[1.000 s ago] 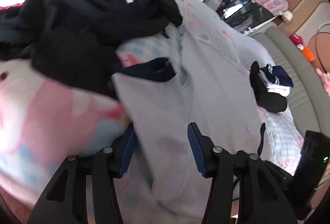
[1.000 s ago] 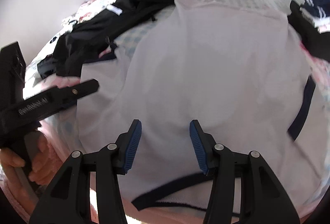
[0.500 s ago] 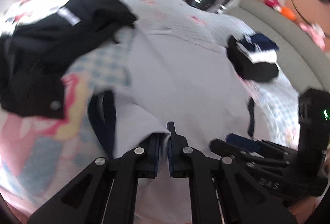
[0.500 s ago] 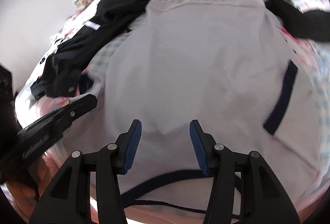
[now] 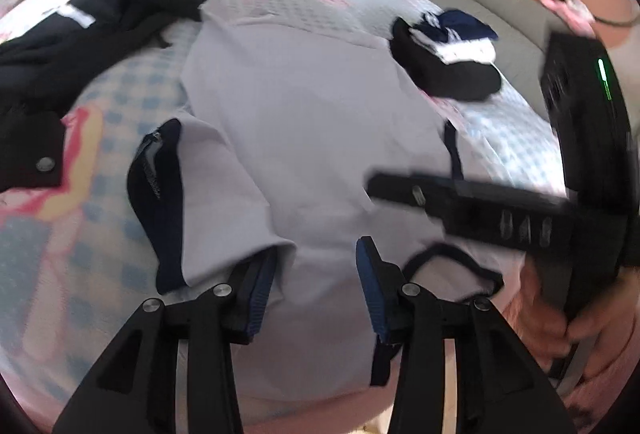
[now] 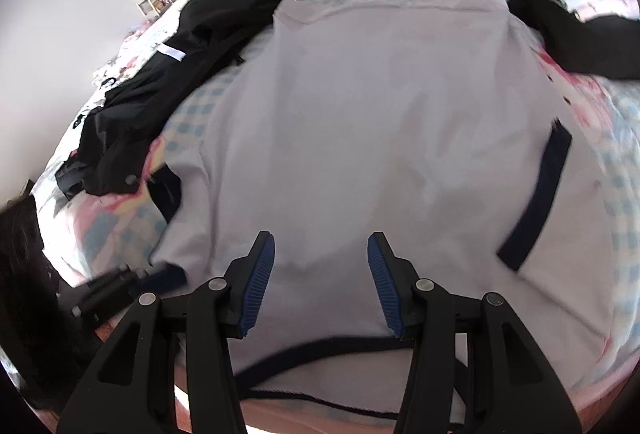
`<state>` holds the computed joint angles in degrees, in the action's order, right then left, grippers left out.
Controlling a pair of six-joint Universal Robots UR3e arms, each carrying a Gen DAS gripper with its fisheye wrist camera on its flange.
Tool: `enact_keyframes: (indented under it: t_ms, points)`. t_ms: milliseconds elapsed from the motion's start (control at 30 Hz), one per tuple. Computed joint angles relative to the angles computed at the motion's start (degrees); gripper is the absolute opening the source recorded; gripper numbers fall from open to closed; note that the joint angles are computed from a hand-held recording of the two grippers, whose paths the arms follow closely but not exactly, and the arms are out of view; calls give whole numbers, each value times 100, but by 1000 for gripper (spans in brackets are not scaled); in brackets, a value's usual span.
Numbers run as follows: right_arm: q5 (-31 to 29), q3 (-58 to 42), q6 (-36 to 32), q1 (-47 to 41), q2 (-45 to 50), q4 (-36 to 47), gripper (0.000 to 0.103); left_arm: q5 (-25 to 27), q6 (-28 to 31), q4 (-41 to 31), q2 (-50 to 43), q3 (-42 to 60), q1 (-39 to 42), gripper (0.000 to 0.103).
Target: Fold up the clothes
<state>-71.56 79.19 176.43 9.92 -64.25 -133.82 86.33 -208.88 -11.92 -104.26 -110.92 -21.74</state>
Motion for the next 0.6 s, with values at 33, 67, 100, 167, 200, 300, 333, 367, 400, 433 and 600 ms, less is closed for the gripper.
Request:
enact_keyframes:
  t_ms: [33, 67, 100, 167, 200, 300, 333, 367, 400, 433, 600]
  points:
    - [26, -100, -14, 20, 17, 28, 50, -87, 25, 40, 78, -119, 47, 43]
    - [34, -173, -33, 32, 27, 69, 50, -226, 25, 196, 159, -291, 137, 43]
    - [26, -263, -51, 55, 55, 118, 50, -377, 20, 370, 237, -470, 236, 43]
    - [-34, -409, -63, 116, 120, 204, 50, -573, 11, 783, 417, -807, 397, 43]
    - [-55, -430, -62, 144, 147, 222, 50, -623, 11, 866, 466, -889, 450, 43]
    - [-46, -379, -6, 199, 187, 190, 50, -664, 35, 777, 401, -840, 498, 43]
    - [11, -345, 24, 199, 189, 171, 50, -674, 64, 659, 321, -748, 483, 43]
    - [109, -367, 40, 194, 214, 203, 50, -625, 103, 555, 230, -644, 430, 43]
    - [195, -438, 32, 200, 257, 265, 50, -604, 141, 500, 202, -597, 390, 43]
    - [278, -531, 4, 213, 310, 341, 50, -590, 180, 453, 184, -561, 354, 43]
    - [571, -1609, -431, 483, 922, 1230, 50, -972, 203, 565, 369, -850, 576, 45]
